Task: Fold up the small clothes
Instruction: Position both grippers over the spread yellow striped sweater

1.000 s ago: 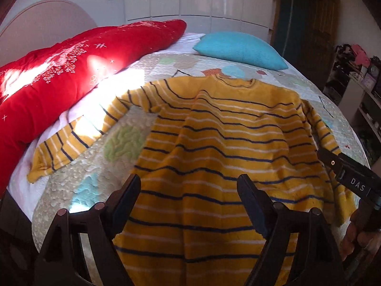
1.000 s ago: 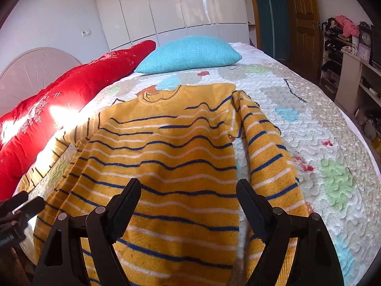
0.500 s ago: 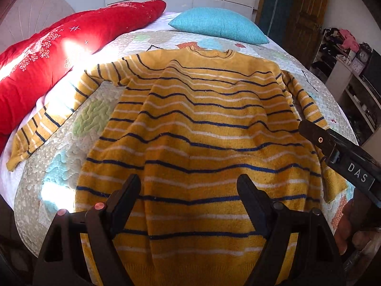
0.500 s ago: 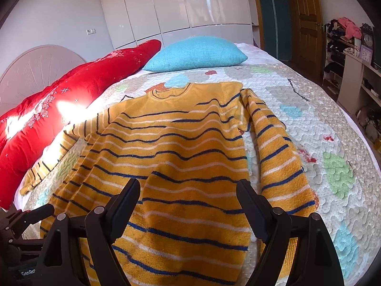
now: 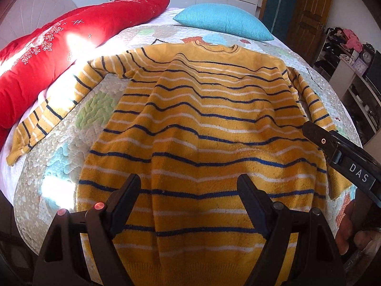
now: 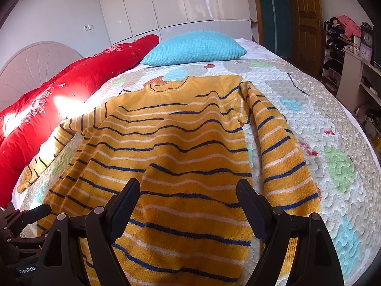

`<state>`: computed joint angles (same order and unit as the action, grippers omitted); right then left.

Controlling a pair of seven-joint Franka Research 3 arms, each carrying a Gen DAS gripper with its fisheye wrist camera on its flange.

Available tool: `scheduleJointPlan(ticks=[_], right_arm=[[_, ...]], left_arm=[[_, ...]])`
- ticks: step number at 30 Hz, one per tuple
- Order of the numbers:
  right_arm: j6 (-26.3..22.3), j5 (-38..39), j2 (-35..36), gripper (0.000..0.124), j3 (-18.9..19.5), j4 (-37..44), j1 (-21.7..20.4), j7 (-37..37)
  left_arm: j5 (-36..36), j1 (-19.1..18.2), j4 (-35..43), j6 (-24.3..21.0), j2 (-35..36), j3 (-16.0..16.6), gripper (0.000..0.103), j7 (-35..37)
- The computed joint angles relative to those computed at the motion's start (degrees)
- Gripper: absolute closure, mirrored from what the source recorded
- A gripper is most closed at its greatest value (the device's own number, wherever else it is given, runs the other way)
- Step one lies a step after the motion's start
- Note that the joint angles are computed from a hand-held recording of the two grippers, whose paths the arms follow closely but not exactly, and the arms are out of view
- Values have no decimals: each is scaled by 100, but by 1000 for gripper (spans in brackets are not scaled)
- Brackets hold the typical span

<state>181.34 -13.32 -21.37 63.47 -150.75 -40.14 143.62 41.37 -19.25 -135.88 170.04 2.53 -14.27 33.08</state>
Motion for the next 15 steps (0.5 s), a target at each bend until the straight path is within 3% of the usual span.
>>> scheduleJointPlan(ticks=[15], right_arm=[[-68,-39,-81,37,16,-45,17,99]], left_arm=[[-256,-1,-58,5,-24,-27,21,177]])
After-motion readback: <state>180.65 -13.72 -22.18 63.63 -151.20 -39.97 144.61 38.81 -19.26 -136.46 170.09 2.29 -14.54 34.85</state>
